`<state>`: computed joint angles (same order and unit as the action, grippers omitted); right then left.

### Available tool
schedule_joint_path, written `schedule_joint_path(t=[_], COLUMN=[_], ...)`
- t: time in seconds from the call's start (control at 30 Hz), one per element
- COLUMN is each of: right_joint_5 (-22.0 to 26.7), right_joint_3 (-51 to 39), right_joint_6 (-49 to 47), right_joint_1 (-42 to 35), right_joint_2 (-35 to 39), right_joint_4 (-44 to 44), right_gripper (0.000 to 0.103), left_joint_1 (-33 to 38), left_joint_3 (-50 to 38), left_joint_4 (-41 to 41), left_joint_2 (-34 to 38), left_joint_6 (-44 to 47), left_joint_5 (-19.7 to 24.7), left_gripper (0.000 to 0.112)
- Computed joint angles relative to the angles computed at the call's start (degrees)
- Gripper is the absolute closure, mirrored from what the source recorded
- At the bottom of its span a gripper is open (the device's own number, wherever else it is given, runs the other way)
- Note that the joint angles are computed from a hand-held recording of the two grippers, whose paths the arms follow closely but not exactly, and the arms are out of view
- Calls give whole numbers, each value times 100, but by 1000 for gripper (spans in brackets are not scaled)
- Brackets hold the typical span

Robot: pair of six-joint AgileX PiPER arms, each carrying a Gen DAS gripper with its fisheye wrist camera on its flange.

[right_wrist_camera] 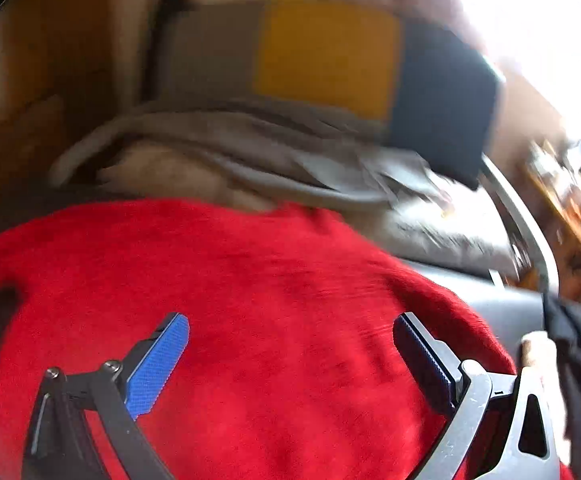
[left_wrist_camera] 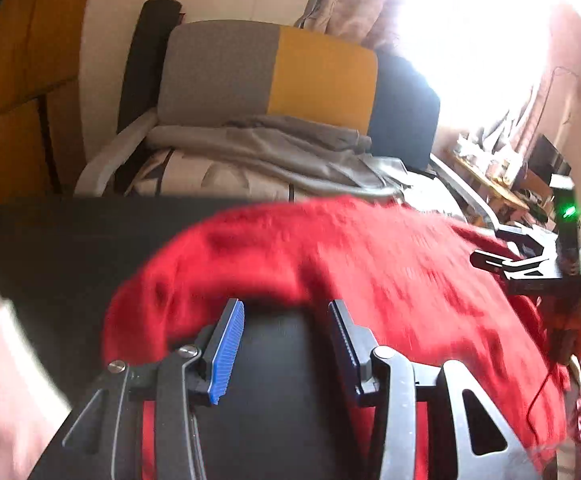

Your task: Fold clothes

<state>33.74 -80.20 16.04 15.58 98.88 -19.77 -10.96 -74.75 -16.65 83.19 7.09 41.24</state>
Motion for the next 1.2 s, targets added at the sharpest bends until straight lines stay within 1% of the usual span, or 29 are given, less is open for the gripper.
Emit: schedule_joint_path(t=[0.07,0.1,0.17,0.23,0.27,0.3,0.33,0.4,0.5,0.6,0.63,0.67,0.73,0.8,0.83,0.87,0.9,0.93,0.97,1.0,1.03,1.07,1.1,1.13,1.2], right_joint_5=[214,340,517,666,766,904,1044,1328,2024,2825,2939,2949,2773,2427,2161,1904,1755,1650,1558,1475,1406,1321,1157,973,582], right_joint_3=[324,431,512,446,365,241,88,-187,-604,-775,-700,-573,-205,171,384,576,718,845,954,1047,1127,1213,1348,1513,1954], right_joint_6=[-90,-102,-102,24,162,331,474,862,1501,2054,2176,2270,2404,2381,2282,2163,2143,2188,2193,2163,2143,2081,1898,1678,1294], right_joint_1=[694,1079,1704,2208,2476,2764,3039,3630,4387,4856,4902,4910,4856,4617,4437,4271,4198,4174,4147,4115,4065,3944,3714,3447,2912], right_joint_2=[-426,-593,-753,-708,-616,-477,-319,18,537,932,955,924,759,506,349,211,106,6,-98,-205,-309,-431,-601,-795,-1319], right_joint_4=[-2,72,463,979,1091,1090,1114,801,-31,-857,-972,-999,-942,-545,-234,61,156,129,126,144,165,264,539,864,1462], right_gripper=[0,0,0,0,0,0,0,0,0,0,0,0,1,1,3,8,11,18,23,39,51,73,83,86,88], left_joint_1=[56,143,290,705,1007,1243,1580,2082,2769,2940,2956,2893,2739,2458,2319,2308,2299,2292,2424,2465,2496,2418,2321,2226,2020], left_joint_3=[725,1031,1646,2032,2203,2289,2342,2451,2596,2712,2735,2750,2782,2839,2868,2902,2937,2973,3034,3077,3119,3152,3183,3215,3263], left_joint_4=[-73,-196,-220,-644,-913,-1089,-1372,-1579,-2018,-2155,-2223,-2264,-2338,-2296,-2277,-2303,-2331,-2360,-2520,-2570,-2612,-2578,-2535,-2493,-2448], left_joint_2=[-725,-1083,-1858,-2426,-2714,-2902,-3012,-3295,-3558,-3736,-3733,-3723,-3702,-3671,-3653,-3633,-3611,-3589,-3543,-3525,-3507,-3509,-3511,-3512,-3520], left_joint_6=[-20,71,-57,144,304,381,643,930,1490,1654,1713,1674,1574,1401,1318,1293,1270,1249,1331,1337,1336,1276,1201,1127,1005], left_joint_5=[11,129,245,581,814,982,1223,1601,2115,2233,2260,2271,2274,2159,2101,2109,2117,2126,2229,2260,2284,2248,2200,2153,2069], left_gripper=[68,68,68,68,68,68,67,67,67,67,67,67,67,67,67,67,67,67,67,67,67,67,67,67,67])
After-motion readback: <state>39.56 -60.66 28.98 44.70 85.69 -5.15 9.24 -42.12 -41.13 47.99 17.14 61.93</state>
